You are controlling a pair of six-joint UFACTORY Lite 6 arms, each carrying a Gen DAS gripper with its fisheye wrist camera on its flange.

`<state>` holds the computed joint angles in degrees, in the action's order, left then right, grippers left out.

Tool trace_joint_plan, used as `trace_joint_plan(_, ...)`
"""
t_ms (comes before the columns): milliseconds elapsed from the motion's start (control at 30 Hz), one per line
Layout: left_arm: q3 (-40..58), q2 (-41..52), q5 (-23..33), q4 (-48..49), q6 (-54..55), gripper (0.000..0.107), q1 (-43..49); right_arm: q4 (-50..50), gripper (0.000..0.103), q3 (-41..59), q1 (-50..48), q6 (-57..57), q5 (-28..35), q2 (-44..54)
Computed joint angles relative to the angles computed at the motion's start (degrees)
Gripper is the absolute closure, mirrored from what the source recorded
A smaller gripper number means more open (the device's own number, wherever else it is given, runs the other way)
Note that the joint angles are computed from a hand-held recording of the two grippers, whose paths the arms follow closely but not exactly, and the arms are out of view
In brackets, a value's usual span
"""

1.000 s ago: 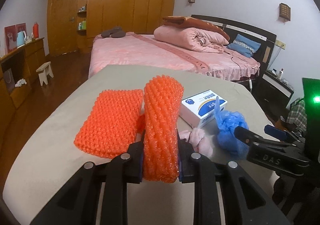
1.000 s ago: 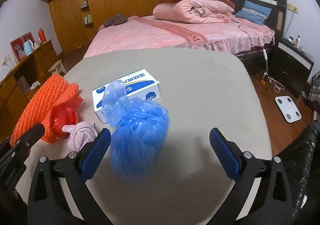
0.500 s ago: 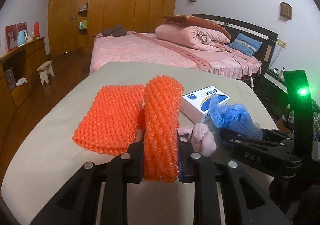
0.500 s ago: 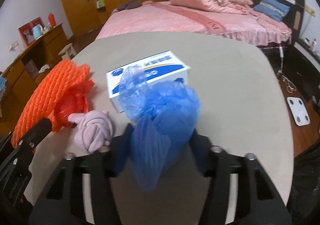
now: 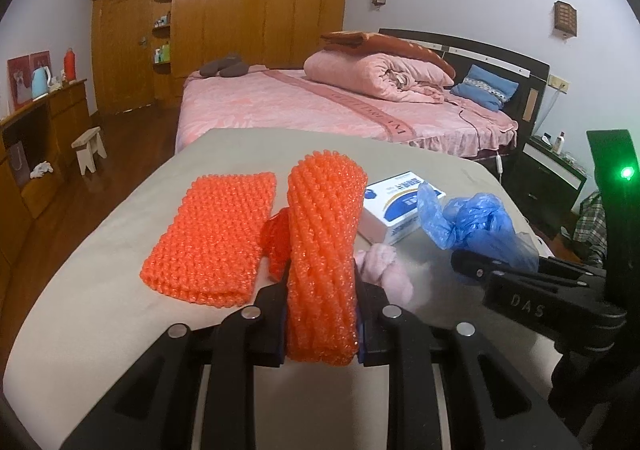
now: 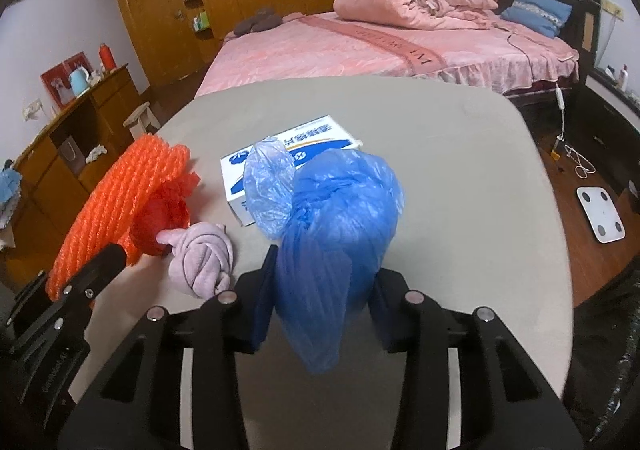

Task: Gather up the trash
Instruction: 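Close the right tool on the blue plastic bag while the left tool holds the orange pad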

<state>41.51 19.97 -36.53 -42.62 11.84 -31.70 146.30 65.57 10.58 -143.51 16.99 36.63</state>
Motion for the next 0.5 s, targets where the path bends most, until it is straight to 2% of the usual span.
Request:
trace_joint_plan(233, -0.3, -3.0, -0.3, -3.6, 3.5, 0.083, -3.0, 1.2, 0.064, -6.3, -2.8, -2.1, 2.1, -6.2)
trace_joint_plan(500, 0.7, -5.9, -0.7, -10.8, 9.4, 0.083, -8.4, -2.3, 0.064, -14.9, -7.3, -0.1, 4.3, -16.2)
